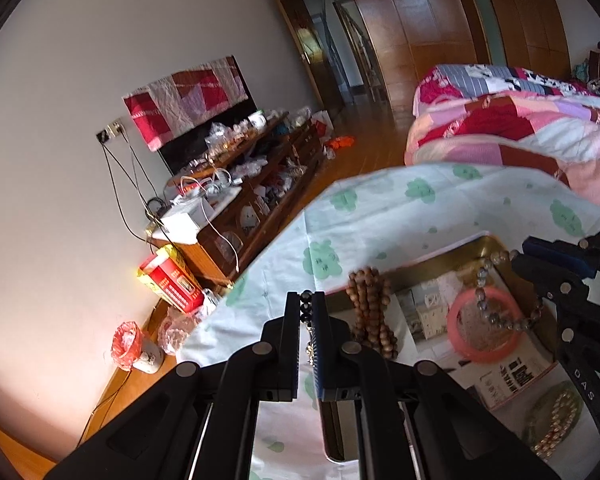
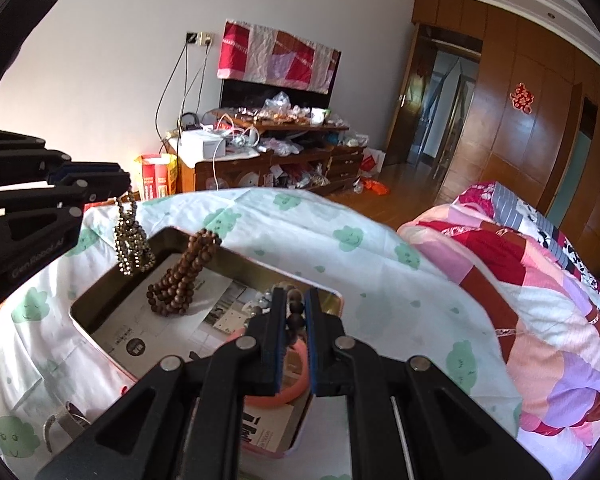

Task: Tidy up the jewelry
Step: 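Drop the dark bead bracelet into the tin with the right tool while the left tool releases the chain, then withdraw both tools from the tin toward the remaining jewelry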

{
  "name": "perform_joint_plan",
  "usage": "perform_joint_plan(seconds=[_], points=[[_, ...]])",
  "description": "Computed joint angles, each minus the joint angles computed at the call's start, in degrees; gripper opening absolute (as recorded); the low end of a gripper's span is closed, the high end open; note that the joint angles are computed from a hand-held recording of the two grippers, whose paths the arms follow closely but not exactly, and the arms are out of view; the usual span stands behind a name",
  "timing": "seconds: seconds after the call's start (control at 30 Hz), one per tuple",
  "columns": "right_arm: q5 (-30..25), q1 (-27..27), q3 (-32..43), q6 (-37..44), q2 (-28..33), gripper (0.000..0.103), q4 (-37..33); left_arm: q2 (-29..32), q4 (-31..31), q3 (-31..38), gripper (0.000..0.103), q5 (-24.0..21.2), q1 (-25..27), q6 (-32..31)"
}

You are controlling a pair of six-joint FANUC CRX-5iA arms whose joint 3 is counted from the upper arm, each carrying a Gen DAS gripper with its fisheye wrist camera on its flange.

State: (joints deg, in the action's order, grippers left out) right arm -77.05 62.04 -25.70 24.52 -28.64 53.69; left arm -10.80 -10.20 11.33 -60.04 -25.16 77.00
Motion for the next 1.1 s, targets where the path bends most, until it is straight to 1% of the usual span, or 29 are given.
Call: perform_joint_plan(seconds=[0.1,0.2,0.23,0.27,0.33,0.37,0.4,0.43,0.47,0.57,0.6,0.67,0.7,0.73,0.83,0.93,0.97,1.0,1.07,1.1], points=[[1.41,-1.26,0.05,0.94,0.10,0.011,-2.80,0.24,-1.85,-0.84,0.005,-0.09,-0.70,1.30],[1.81,-1.89,-0.24,1.31,0.01,0.011,-4.32,0.60,-0.70,-1.65,0.006,-1.09,-0.15,0.27],[2.26,-2.04,-0.31,1.52,-0.33,0.011,-5.17,0.73,-1.24,-1.63,0.006,-1.36,-0.44,0.57],[1.99,-2.04,-0.20,1.61,-0.28,0.015,-5.51,0.86,-2.98,-1.37,0.011,-1.93,-1.27,1.45],[0.48,-1.13,-0.48,0.90,-0.45,0.044,-5.18,0.30,-5.48,-1.73,0.039,-1.89,-2.40,3.13],[0.38,-0.84,-0.84,0.29,-0.66,0.049,-4.60,-0.36,-6.99,-2.17,0.071,-1.56,-2.96,4.42],[-0.32,-0.22,-1.16,-0.47,-0.93,0.052,-3.99,-1.51,-8.95,-3.02,0.087,-0.68,-3.63,6.05],[-1.72,0.77,-1.34,-1.29,-1.21,0.052,-3.58,-2.94,-8.82,-4.46,0.087,0.77,-3.29,5.87],[-2.28,1.01,-1.25,-1.49,-1.21,0.052,-3.62,-3.81,-7.44,-5.45,0.087,1.31,-2.43,4.68],[-6.61,4.34,-1.67,-3.75,-2.17,0.052,-3.05,-6.28,-6.38,-7.38,0.087,-0.56,-1.14,4.65],[-9.27,6.34,-1.96,-5.17,-2.59,0.055,-2.69,-7.27,-5.96,-8.24,0.087,-1.01,-0.60,4.65],[-12.68,9.33,-2.55,-7.40,-3.57,0.060,-2.61,-10.00,-4.90,-10.70,0.087,-1.83,0.48,4.47],[-14.29,10.88,-2.96,-8.57,-4.12,0.064,-2.47,-11.28,-4.23,-11.89,0.087,-2.17,0.94,4.09],[-16.97,13.74,-3.66,-10.55,-5.00,0.068,-2.42,-13.16,-2.83,-13.73,0.087,-2.61,1.75,3.17],[-22.66,20.28,-5.11,-15.12,-6.81,0.071,-3.16,-17.03,-0.57,-17.53,0.087,-3.95,2.44,1.03],[-25.52,24.68,-5.92,-18.54,-7.80,0.071,-4.28,-18.09,-1.24,-18.61,0.087,-5.85,1.18,1.29],[-25.69,25.22,-6.06,-18.96,-7.89,0.071,-4.43,-18.27,-3.10,-18.64,0.087,-6.33,-0.11,2.78],[-26.08,26.13,-6.36,-19.76,-7.96,0.071,-4.54,-18.26,-3.17,-18.93,0.087,-6.51,-0.31,2.48],[-26.08,26.57,-6.69,-20.50,-7.98,0.073,-4.88,-17.88,-0.97,-19.52,0.087,-6.92,1.00,0.71],[-25.90,26.55,-6.86,-20.90,-7.94,0.074,-5.14,-17.48,-1.36,-19.30,0.087,-7.53,0.90,1.10]])
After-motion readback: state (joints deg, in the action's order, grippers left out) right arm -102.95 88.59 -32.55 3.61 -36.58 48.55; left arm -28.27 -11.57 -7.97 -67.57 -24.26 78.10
